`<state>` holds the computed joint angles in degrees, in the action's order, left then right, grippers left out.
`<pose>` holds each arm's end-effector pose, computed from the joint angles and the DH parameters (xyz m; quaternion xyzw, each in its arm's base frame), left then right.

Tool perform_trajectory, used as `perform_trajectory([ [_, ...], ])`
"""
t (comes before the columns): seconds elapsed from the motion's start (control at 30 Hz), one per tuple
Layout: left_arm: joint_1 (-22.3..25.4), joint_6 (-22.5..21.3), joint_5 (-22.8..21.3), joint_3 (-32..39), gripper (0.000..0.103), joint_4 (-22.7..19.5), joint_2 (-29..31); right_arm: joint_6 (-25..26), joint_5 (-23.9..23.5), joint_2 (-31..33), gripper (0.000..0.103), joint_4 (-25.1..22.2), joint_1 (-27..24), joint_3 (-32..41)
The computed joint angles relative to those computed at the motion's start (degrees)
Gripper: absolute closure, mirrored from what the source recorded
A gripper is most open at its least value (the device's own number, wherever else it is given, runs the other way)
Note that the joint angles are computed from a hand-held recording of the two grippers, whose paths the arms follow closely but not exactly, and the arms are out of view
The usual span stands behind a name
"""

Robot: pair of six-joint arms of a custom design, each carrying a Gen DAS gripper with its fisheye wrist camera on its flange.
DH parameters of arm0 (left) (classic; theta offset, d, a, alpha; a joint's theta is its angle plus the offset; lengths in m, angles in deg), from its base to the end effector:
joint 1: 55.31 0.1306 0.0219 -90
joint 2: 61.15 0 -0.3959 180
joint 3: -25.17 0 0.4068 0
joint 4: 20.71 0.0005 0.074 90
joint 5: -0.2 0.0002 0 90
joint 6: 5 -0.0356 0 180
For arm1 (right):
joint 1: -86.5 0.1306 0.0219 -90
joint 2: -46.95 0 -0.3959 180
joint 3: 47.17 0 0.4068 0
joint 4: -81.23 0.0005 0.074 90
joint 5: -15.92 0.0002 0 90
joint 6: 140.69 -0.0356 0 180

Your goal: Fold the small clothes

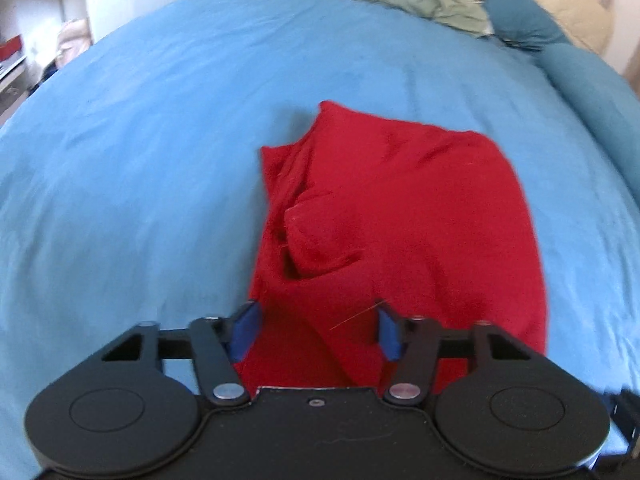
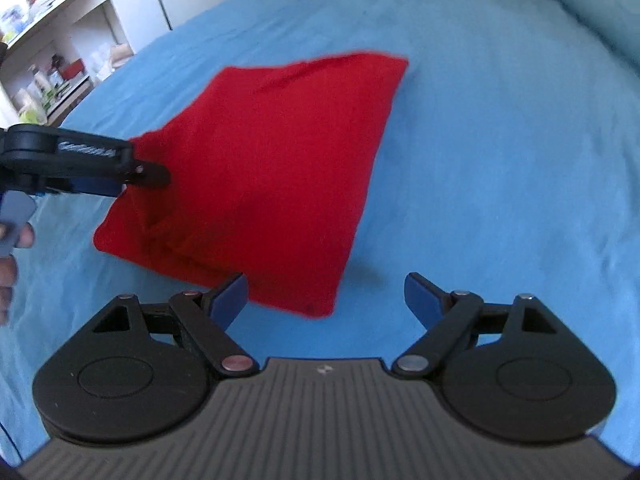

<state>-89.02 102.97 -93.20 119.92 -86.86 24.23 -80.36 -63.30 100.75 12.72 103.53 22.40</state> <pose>0.3763 -0.2491 0.4997 0.1228 0.9500 -0.0990 0.2696 0.2367 0.0650 0.4738 0.1337 0.9344 0.0443 0.3273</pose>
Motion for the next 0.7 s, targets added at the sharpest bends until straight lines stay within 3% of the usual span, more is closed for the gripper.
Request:
perform_trajectory([
  [0.1,0.7,1.5,-0.6,-0.9,0.056,0.4,-0.8,-1.2,2.9,0.1,0.002,-0.2,1.1,-0.2],
  [0.23,2.0,4.8,-0.1,-1.0,0.061,0.9,-1.6,-1.5,5.8,0.3,0.004,-0.1,1.7,-0.1],
  [0.33,3.0,5.1,2.0,-1.1,0.078,0.4,-1.9,-3.8,11.3,0.3,0.005,-0.5,2.7,0.0],
  [0.4,3.0,4.6,3.6,-0.6,0.087,0.0,-1.5,-6.1,11.9,-0.4,0.005,0.0,1.7,-0.4],
  [0.63,2.6,3.3,4.1,0.5,0.093,-0.5,-1.1,-2.1,14.0,1.3,0.006,-0.6,4.2,-0.7],
  [0.7,3.0,2.9,4.7,0.9,0.093,-1.1,-1.1,-3.2,15.6,1.7,0.015,-0.9,4.3,-0.3],
])
